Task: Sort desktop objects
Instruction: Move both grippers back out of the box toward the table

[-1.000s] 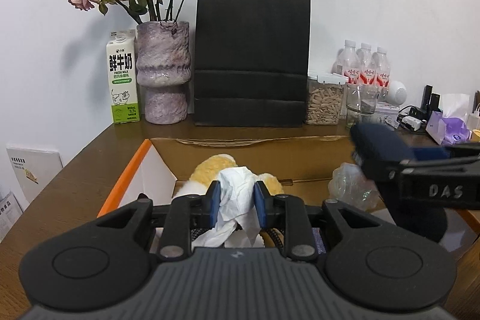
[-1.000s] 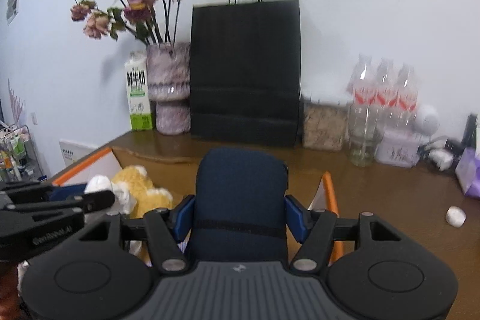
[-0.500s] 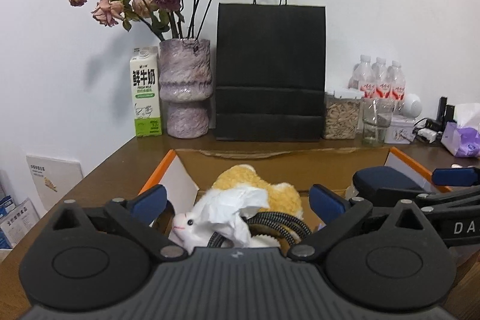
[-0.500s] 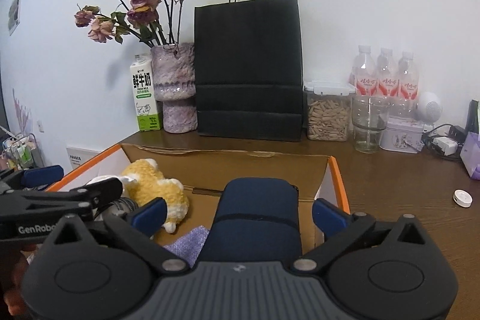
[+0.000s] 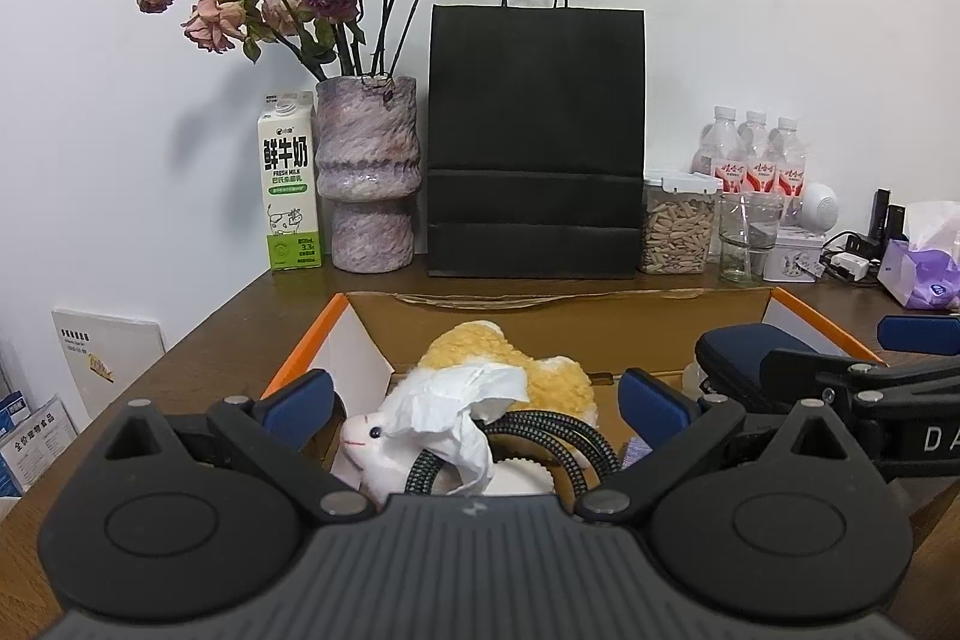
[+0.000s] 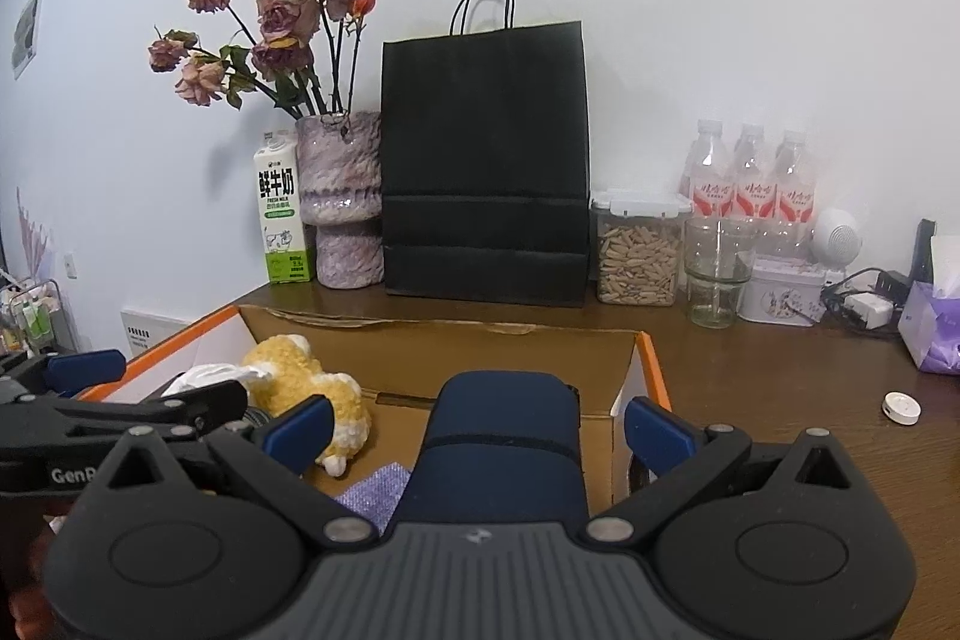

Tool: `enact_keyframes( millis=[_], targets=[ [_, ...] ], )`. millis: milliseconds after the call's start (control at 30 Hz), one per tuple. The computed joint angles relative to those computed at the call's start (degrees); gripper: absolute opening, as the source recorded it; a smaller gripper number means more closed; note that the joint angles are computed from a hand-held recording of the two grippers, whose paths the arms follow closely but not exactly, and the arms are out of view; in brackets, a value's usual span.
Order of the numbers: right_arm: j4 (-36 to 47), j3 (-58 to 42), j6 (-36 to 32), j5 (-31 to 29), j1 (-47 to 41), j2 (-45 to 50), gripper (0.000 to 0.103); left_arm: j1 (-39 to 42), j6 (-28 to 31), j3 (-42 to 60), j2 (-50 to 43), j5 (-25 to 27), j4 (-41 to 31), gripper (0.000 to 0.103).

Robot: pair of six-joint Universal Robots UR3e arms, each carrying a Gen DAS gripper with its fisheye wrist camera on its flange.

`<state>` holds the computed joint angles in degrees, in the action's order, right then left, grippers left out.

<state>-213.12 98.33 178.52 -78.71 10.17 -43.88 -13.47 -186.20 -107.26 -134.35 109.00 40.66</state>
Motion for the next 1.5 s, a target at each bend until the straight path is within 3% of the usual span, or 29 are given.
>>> enact_keyframes(
  millis=[400,1000,1100,1500],
  targets=[
    [-7.74,4.42,-1.19,-1.76,0.70,-0.23,0.103,-0.60,0.67,-2.58,-0.25,-0.02,6.16,0.103],
    [-19.49,15.98,-1.19,-3.62,1.34,-3.49,0.103,-3.46,1.59,-8.12,0.18,3.92,16.10,0.103],
    [-20.15,18.08,-1.36,-5.73,2.14,-4.97,0.103,-3.47,1.50,-10.64,1.72,3.46,17.40,0.103],
    [-23.78,30.18,-1.81,-3.03,1.02,-12.68,0.103,-4.49,1.23,-21.53,8.27,4.40,20.86,0.103]
  ],
)
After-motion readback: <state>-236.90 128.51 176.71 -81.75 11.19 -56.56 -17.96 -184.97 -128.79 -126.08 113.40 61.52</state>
